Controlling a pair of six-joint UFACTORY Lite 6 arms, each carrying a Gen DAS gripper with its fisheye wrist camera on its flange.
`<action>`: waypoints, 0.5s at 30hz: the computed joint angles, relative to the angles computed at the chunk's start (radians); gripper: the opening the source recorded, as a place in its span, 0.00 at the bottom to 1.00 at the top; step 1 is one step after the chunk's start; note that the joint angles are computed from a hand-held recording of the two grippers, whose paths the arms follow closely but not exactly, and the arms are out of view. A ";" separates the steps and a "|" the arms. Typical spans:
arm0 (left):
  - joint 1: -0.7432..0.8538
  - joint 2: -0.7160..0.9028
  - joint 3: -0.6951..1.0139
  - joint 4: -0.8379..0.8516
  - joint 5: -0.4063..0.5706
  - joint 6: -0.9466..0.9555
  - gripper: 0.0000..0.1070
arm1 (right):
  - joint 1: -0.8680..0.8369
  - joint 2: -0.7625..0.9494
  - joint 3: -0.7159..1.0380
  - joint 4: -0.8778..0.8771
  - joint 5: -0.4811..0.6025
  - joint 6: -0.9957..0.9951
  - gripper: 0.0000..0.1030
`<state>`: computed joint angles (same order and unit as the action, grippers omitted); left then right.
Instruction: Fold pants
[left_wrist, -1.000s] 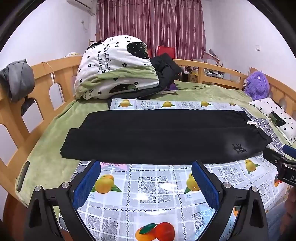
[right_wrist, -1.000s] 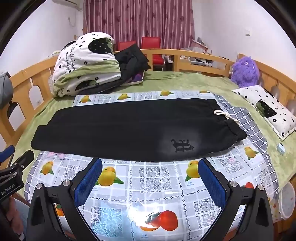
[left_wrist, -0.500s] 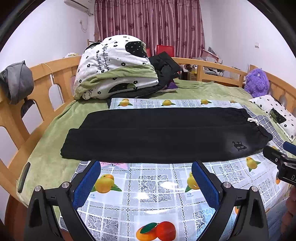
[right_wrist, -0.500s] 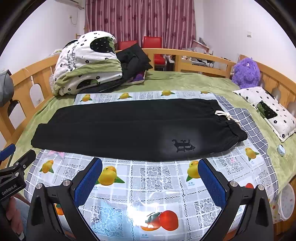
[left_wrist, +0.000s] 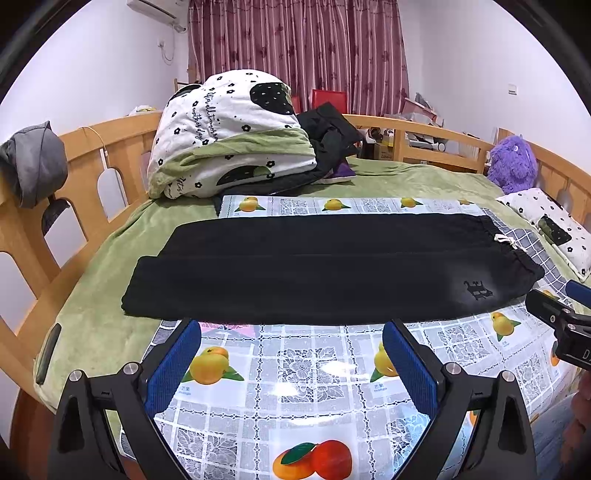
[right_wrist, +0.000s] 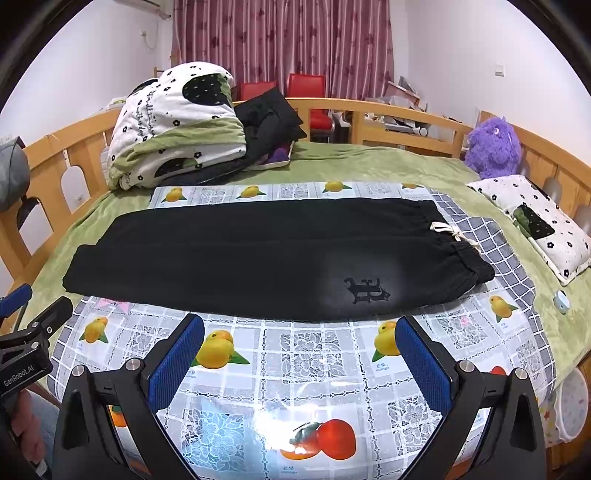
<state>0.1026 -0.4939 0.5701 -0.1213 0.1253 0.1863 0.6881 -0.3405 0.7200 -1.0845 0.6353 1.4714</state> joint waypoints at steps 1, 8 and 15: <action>0.000 -0.001 -0.001 0.000 0.000 0.001 0.93 | -0.001 0.002 0.001 0.000 -0.001 0.000 0.99; -0.002 0.000 0.001 0.015 0.001 -0.016 0.93 | 0.008 0.009 0.005 -0.008 0.004 0.007 0.99; 0.000 0.000 0.002 0.004 0.002 -0.004 0.93 | 0.011 0.003 0.003 -0.009 0.005 0.012 0.99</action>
